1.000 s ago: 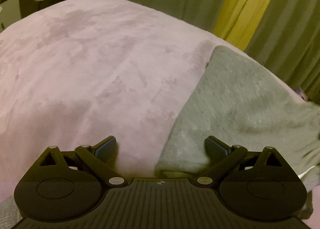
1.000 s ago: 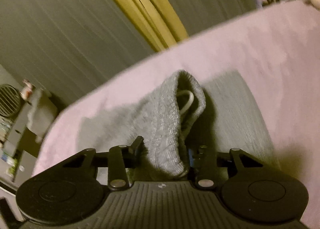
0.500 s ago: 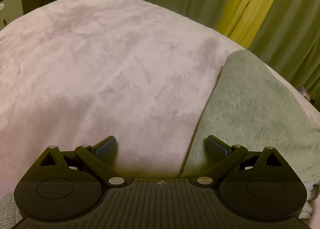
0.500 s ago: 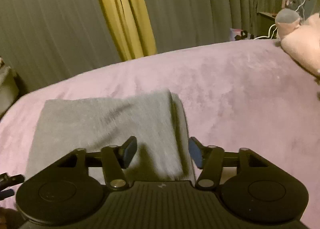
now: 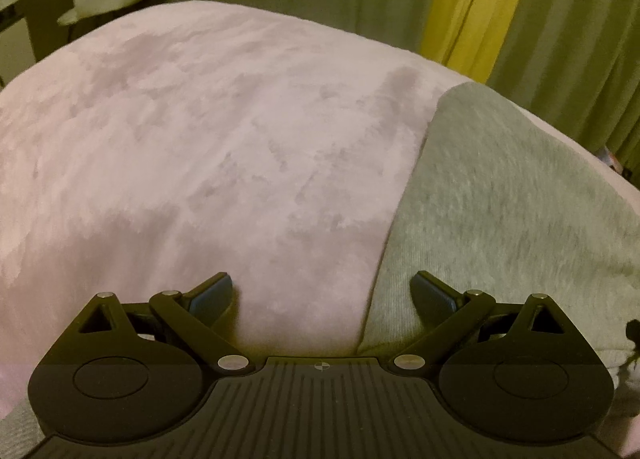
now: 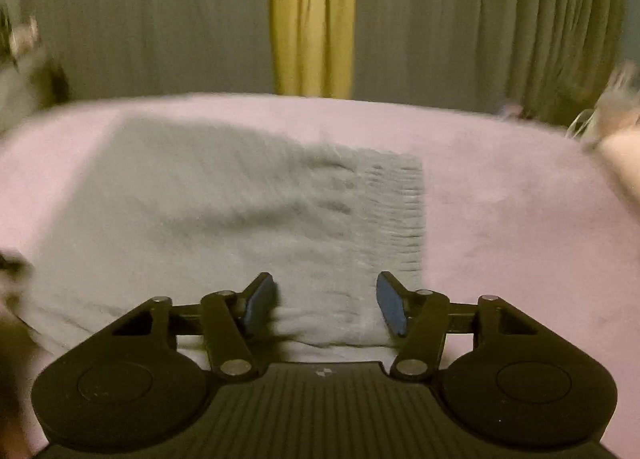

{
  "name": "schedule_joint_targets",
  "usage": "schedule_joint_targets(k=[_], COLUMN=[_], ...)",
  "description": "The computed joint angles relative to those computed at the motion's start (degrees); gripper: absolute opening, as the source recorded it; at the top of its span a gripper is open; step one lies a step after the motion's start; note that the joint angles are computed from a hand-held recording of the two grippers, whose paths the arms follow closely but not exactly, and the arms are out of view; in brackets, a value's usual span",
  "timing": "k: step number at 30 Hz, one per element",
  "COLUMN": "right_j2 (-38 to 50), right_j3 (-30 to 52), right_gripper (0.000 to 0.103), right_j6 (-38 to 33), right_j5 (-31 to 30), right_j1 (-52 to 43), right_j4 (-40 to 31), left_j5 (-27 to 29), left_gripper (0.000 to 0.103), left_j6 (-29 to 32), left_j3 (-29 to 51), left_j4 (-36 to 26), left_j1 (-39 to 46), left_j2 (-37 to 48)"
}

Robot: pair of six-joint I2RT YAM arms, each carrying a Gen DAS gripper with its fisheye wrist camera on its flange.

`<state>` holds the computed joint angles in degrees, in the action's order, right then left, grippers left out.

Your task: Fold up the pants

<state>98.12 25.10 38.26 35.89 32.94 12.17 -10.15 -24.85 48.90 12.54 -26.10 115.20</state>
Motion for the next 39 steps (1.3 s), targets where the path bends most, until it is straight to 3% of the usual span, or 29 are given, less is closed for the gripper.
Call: schedule_joint_targets(k=[2,4,6,8,10,16,18,20,22,25,30,32,35,39], right_j2=[-0.13,-1.16,-3.91,-8.10,-9.56,-7.74,-5.06,-2.82,-3.06,-1.53,0.19,0.59,0.01,0.16], right_j3=[0.35,0.90,-1.13,-5.43,-6.77,-7.95,-9.36,-11.33,-14.14,-13.69,-14.49,-13.54,-13.55,-14.11], right_gripper=[0.060,0.080,0.082,0.086,0.098,0.099,0.099,0.099,0.099,0.099,0.099,0.099,0.099,0.099], right_j6=[-0.32,1.11,4.52,6.86,8.62,8.37,8.68,9.53,11.96,11.02,12.59,12.81,13.11,13.52], right_j5=[1.60,2.04,-0.98,-6.39,-8.87,-15.70,-21.19,-28.19,-31.41,-29.58,-30.79,-30.77,-31.14,-32.13], right_j1=[1.30,1.35,-0.93,-5.11,-8.01,-14.07,-18.28,-23.44,-24.47,-23.29,-24.03,-24.13,-24.41,-25.21], right_j4=[-1.89,-5.42,-5.69,-1.40,-0.62,2.76,8.25,14.11,17.93,18.79,22.60,22.23,21.94,23.11], left_j5=[0.03,-0.10,-1.15,-3.05,-5.89,-6.78,-7.08,-12.27,-14.86,-13.95,0.94,2.06,5.26,0.69], left_gripper=[0.100,0.100,0.100,0.100,0.100,0.100,0.100,0.101,0.101,0.100,0.100,0.100,0.098,0.093], left_j6=[1.28,2.77,4.67,6.89,9.47,14.29,15.90,16.20,14.85,12.57,9.97,9.77,12.45,15.17], left_j3=[0.15,0.49,1.81,3.54,6.22,17.10,21.43,24.83,22.94,16.96,2.86,-1.18,-1.78,-0.10], left_j4=[-0.49,-0.53,-1.36,-2.06,-3.18,-10.30,-13.90,-16.88,-14.39,-11.95,-6.15,-2.82,-4.28,-3.85], left_j1=[-0.16,-0.69,-1.66,-2.79,-4.11,-5.59,-5.89,-6.69,-6.66,-5.75,-4.79,-6.05,-7.24,-10.25], left_j2=[-0.59,-0.88,-0.57,-0.07,0.64,5.75,9.44,13.04,12.66,8.10,-1.69,-3.73,-4.54,-1.48])
